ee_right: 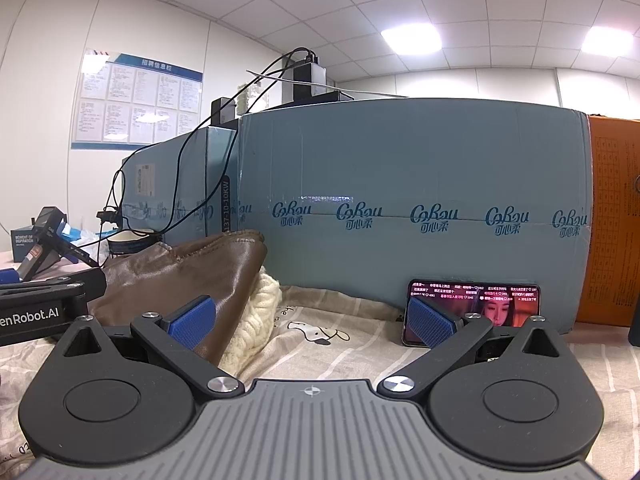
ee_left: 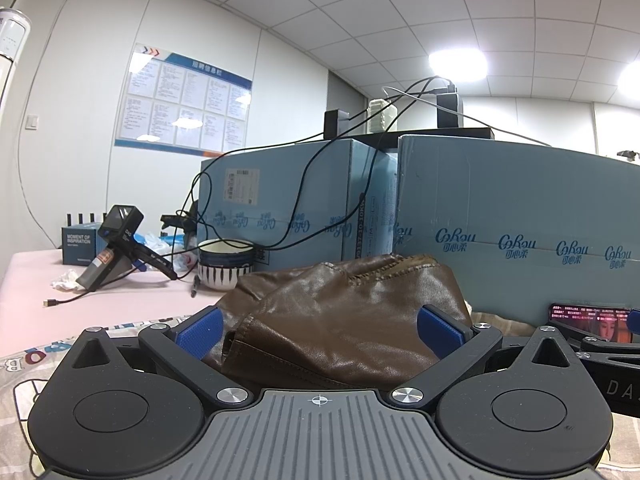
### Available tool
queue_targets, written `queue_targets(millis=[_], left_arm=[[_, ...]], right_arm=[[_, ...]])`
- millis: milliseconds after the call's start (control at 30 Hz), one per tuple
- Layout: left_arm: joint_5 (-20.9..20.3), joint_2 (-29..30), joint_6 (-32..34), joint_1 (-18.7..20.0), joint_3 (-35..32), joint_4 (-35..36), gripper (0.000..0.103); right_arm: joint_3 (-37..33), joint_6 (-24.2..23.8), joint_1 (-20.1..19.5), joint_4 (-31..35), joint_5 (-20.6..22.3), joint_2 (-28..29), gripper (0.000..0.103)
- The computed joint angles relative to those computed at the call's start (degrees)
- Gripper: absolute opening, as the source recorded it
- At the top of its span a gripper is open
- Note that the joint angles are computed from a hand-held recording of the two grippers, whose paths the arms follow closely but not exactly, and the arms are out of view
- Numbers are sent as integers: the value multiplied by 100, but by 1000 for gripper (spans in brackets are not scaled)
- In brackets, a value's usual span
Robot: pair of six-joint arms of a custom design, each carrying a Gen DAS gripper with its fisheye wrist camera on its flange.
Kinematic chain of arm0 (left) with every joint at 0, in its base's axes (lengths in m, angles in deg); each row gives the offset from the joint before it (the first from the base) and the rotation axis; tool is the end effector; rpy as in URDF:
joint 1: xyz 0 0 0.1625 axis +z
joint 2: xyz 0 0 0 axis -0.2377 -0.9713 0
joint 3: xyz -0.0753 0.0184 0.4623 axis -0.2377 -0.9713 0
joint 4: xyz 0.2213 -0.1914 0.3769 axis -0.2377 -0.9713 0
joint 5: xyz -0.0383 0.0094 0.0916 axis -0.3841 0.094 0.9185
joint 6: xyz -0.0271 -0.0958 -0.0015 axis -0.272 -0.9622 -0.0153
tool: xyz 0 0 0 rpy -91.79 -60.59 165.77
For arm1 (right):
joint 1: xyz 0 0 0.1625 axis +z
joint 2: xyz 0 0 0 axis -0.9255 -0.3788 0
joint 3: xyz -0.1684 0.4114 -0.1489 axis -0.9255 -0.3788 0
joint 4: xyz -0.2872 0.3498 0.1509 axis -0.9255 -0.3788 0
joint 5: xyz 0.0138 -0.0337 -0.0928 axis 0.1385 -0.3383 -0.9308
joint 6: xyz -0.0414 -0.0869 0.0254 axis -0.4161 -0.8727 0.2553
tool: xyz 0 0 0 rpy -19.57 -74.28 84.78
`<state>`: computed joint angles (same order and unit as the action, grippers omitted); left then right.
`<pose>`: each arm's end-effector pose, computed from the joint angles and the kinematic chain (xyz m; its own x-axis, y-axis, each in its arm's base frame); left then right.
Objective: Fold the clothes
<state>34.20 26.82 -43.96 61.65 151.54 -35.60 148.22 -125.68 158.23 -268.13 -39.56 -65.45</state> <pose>-0.2569 -0.6091 0.0867 -0.7073 -0.2981 -0.6410 0.6471 0.0922 -0.7568 0.1494 -0.6457 0.1633 -0.6884 -0.2766 0.6705 -0.7161 0.1124 -0.6889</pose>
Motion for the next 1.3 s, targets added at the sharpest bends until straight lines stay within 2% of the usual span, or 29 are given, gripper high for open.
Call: queue_targets(millis=[333,533,633,800,967,1067,1233,1300], left_arm=[[6,-6,3,2,1,-3,103],[13,-11,-15,4,3,3,103],[33,-6,11,-3,20,-37,103],[190,-46,-95,-6,93,54,103],[378,-63,35,-14,242,-312,103],[427,-86,-159,0,172,45,103],[553,-127,-370,-16,163,447,103],[539,-144,-363,-36,208,380,103]], right_arm=[[-8,-4,0,19,7,-2,103],[28,-32,36,-98,-143,8,103],[55,19,10,-330,-85,37,103],[90,163,32,-295,-243,2,103],[175,150,-25,-546,-20,2,103],[214,135,-65,-742,167,25,103],[277,357,-167,-537,486,-90,103],[287,402,-178,-545,529,-100,103]])
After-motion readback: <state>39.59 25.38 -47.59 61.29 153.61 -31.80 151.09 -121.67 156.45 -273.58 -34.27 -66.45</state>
